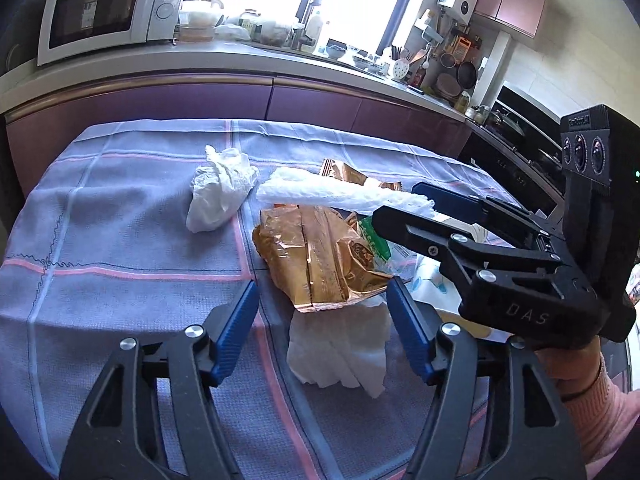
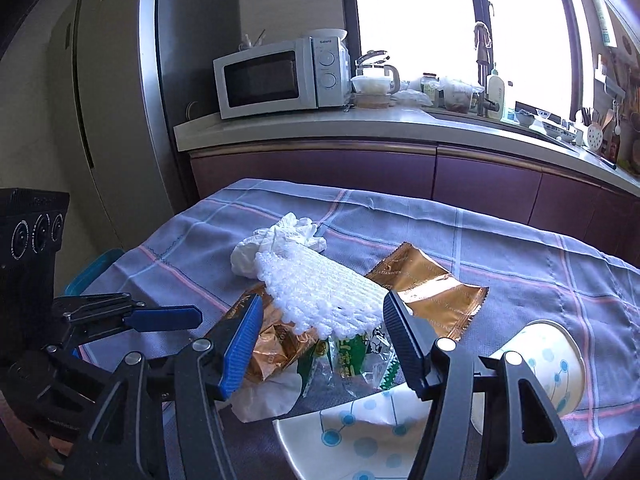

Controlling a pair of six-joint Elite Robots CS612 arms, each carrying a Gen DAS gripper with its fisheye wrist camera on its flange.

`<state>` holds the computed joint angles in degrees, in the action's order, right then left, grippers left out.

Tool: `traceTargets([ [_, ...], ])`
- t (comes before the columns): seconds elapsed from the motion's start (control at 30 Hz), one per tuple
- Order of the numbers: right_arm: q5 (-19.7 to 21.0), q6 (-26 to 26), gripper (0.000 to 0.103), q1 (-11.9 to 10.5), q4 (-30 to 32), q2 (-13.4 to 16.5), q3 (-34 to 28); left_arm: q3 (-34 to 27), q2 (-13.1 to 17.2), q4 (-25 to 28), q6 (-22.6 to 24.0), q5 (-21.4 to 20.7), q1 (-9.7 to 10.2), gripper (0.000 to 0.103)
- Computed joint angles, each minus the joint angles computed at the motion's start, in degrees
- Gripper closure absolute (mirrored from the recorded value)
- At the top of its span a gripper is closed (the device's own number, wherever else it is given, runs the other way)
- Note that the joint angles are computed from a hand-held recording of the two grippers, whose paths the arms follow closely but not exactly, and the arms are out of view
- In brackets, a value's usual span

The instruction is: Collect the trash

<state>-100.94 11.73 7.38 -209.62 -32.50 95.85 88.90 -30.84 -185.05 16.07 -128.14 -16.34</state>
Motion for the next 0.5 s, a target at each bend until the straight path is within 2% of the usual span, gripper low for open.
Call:
traceTargets([
  [0.03,0.2,-0.1,0.054,0.0,0.2,0.0,-0.1,-0.5,0.1,1.1,0.1,-0.2,-0.02,0.046],
  [0.07,0.5,-0.2,0.058,-0.1,0.5,0.0,-0.1,-0.8,0.2,1.9,0.1,-0.7,0.0,0.049],
  [0.13,1.3,-0.1,0.068,-0.3,0.7,-0.1,0.0,-1.2,0.3,2.5,-0.1,-0.8,-0.03,0.061],
  [0.2,1.8,-0.2,0.078,-0.4,0.5,0.0,0.0,-1.5,0.5,2.7,-0.2,-0.8,-0.08,0.068],
  [0.3,2.7,-0.5,0.09,-0.5,0.3,0.0,0.2,-1.7,0.6,2.6,-0.5,-0.4,-0.19,0.085],
  [0.4,3.9,0.1,0.092,-0.7,-0.1,0.0,0.3,-1.5,0.6,1.9,-1.0,0.3,-0.23,0.094],
  [0.5,5.3,1.4,0.092,-1.0,-0.7,0.0,0.6,-1.6,0.6,2.3,-1.0,0.3,-0.29,0.096],
])
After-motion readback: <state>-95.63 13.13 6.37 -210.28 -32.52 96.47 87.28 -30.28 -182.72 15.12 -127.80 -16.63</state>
